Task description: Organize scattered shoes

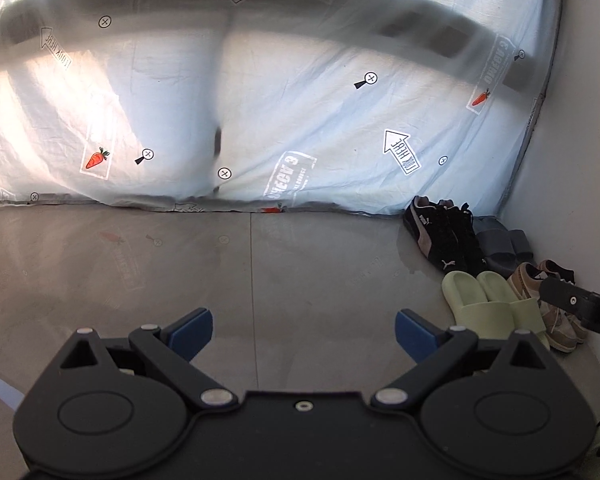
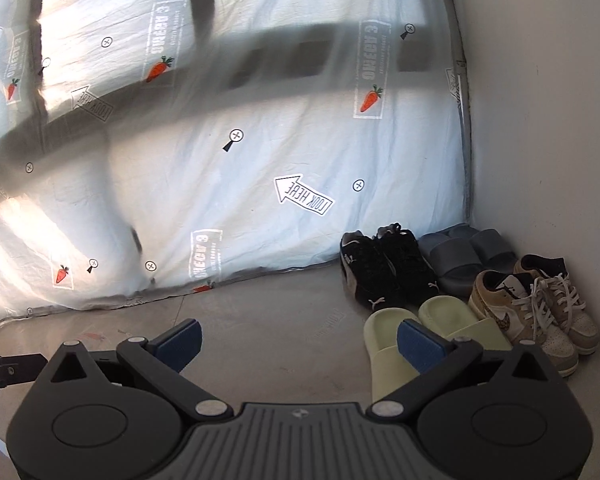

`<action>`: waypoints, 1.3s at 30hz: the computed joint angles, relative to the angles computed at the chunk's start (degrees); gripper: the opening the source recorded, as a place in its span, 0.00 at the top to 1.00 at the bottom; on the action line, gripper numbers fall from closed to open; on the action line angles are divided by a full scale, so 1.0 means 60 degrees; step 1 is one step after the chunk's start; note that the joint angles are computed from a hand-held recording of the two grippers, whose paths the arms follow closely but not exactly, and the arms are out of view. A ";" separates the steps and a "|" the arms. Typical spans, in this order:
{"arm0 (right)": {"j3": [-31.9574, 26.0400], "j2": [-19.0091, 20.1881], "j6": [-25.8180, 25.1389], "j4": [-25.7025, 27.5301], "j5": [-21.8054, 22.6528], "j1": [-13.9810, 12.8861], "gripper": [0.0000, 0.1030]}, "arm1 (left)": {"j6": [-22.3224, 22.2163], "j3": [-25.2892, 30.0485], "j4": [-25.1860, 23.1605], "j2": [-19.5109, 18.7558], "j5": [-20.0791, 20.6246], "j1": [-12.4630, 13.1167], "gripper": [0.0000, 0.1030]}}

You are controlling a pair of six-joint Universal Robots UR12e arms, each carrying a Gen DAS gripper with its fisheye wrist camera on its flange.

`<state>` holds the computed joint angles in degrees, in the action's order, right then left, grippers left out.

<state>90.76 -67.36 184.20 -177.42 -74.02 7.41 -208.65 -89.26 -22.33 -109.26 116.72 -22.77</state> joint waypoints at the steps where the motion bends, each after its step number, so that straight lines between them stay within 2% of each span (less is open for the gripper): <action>1: 0.0083 -0.0083 0.0032 0.0082 -0.0020 0.0076 0.00 | 0.0030 -0.0151 0.0009 0.0121 -0.0008 0.0024 0.04; 7: 0.0662 -0.0618 -0.0202 0.0326 0.0088 0.0413 0.00 | 0.0136 -0.0812 -0.0162 0.0722 -0.0180 0.0126 0.04; 11: 0.1074 -0.1125 -0.0284 0.0787 0.0324 0.0562 0.00 | 0.0057 -0.1083 -0.0364 0.1030 -0.0413 0.0146 0.04; 16: 0.1388 -0.1516 -0.0385 0.0962 -0.0320 0.0842 0.00 | -0.0275 -0.1310 -0.0797 0.1334 -0.0430 0.0065 0.04; 25: 0.1729 -0.1905 -0.0623 0.1742 -0.0232 0.0964 0.00 | -0.0607 -0.1551 -0.1363 0.1656 -0.0470 -0.0073 0.04; 33: 0.2154 -0.2256 -0.0860 0.1805 -0.0377 0.1061 0.00 | -0.0620 -0.1788 -0.1498 0.1868 -0.0524 -0.0240 0.04; 39: 0.2327 -0.2382 -0.0917 0.1604 -0.0401 0.1063 0.00 | -0.0497 -0.1814 -0.1456 0.1910 -0.0307 -0.0381 0.04</action>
